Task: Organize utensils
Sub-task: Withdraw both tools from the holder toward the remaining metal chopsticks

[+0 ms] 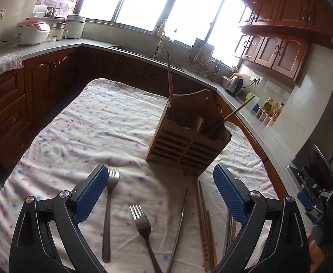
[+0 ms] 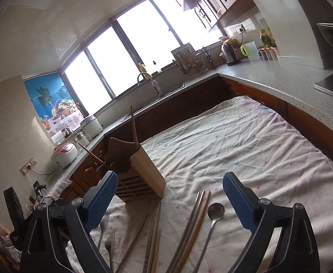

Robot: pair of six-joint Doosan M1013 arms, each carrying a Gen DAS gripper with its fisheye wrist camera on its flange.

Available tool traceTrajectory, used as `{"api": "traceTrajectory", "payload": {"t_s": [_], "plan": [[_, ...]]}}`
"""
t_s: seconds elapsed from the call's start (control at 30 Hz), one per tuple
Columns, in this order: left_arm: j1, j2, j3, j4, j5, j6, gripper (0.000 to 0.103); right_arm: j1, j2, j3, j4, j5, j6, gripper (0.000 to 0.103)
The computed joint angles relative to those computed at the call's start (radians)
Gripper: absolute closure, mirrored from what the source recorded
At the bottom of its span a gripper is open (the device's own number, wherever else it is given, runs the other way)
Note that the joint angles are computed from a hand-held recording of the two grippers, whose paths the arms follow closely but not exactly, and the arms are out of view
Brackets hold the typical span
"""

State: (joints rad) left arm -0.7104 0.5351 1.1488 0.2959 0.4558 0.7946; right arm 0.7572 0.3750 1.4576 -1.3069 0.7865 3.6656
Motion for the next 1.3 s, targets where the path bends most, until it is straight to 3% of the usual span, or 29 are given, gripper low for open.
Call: {"api": "traceTrajectory", "payload": {"t_s": [0.47,0.83,1.13,1.23,1.3], "plan": [[-0.032,-0.014,0.059,-0.078,0.029,0.104,0.008,0.047,-0.013,0.058,0.089,0.082,-0.056,0.008],[-0.038,0.020,0.005,-0.130,0.104,0.199,0.008,0.039,-0.007,0.064,0.127,0.061,-0.078,0.008],[-0.033,0.063,-0.065,-0.180,0.184,0.298,0.008,0.014,0.022,0.015,0.172,0.004,-0.180,0.009],[-0.030,0.087,-0.107,-0.219,0.229,0.366,0.008,0.004,0.035,-0.008,0.198,-0.008,-0.224,0.016],[-0.029,0.106,-0.139,-0.242,0.260,0.412,0.018,-0.006,0.044,-0.024,0.230,-0.022,-0.259,0.024]]}}
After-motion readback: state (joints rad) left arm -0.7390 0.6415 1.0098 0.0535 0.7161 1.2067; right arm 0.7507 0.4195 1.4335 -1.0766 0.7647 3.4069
